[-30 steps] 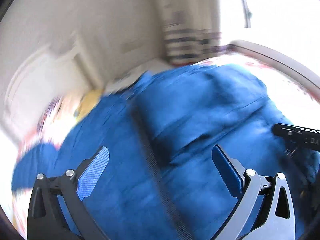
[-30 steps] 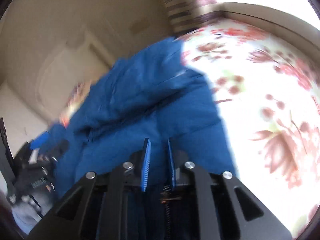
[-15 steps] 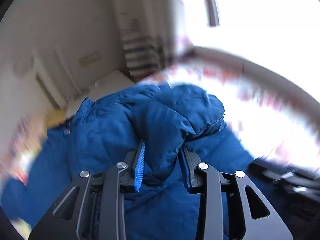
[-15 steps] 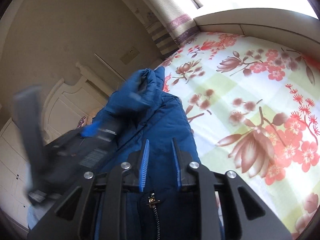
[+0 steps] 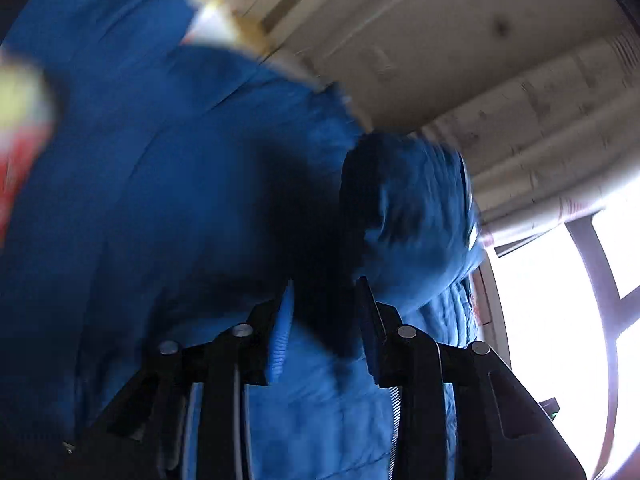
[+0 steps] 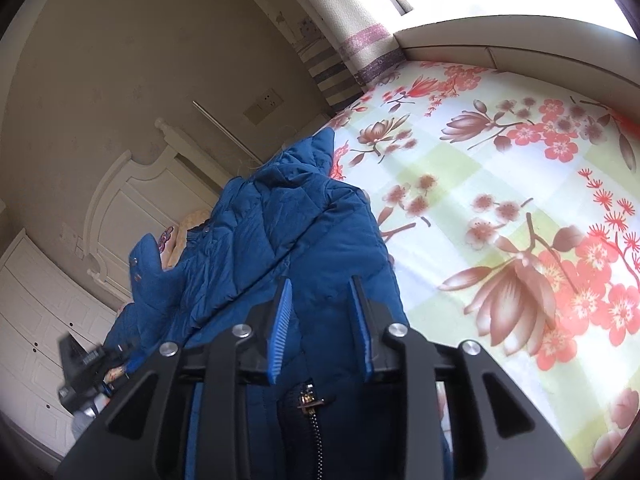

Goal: Fold large clothes

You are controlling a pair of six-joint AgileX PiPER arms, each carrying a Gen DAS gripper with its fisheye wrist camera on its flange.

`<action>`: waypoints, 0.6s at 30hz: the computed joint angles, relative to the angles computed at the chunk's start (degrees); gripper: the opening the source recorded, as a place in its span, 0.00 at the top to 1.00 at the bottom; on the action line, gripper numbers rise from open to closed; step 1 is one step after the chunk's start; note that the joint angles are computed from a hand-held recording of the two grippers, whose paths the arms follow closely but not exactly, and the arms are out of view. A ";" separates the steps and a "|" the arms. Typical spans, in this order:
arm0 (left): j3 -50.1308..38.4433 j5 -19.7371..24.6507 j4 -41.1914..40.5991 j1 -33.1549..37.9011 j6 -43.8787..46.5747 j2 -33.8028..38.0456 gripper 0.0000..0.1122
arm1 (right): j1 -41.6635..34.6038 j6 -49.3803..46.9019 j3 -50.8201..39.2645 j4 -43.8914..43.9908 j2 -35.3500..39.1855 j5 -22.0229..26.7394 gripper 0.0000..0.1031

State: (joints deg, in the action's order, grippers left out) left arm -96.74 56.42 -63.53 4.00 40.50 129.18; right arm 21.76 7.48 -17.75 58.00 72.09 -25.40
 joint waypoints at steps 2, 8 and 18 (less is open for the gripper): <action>-0.35 1.81 -3.20 1.03 0.45 1.73 0.70 | -0.33 -1.11 -0.48 0.93 0.40 0.61 0.71; -11.83 7.63 -3.34 -0.21 -4.10 7.39 0.46 | -0.86 -3.85 -1.66 3.58 1.44 1.66 0.70; -18.07 10.76 -9.77 -1.95 -11.09 12.21 0.36 | -2.21 -2.83 -2.02 1.83 2.39 2.71 0.68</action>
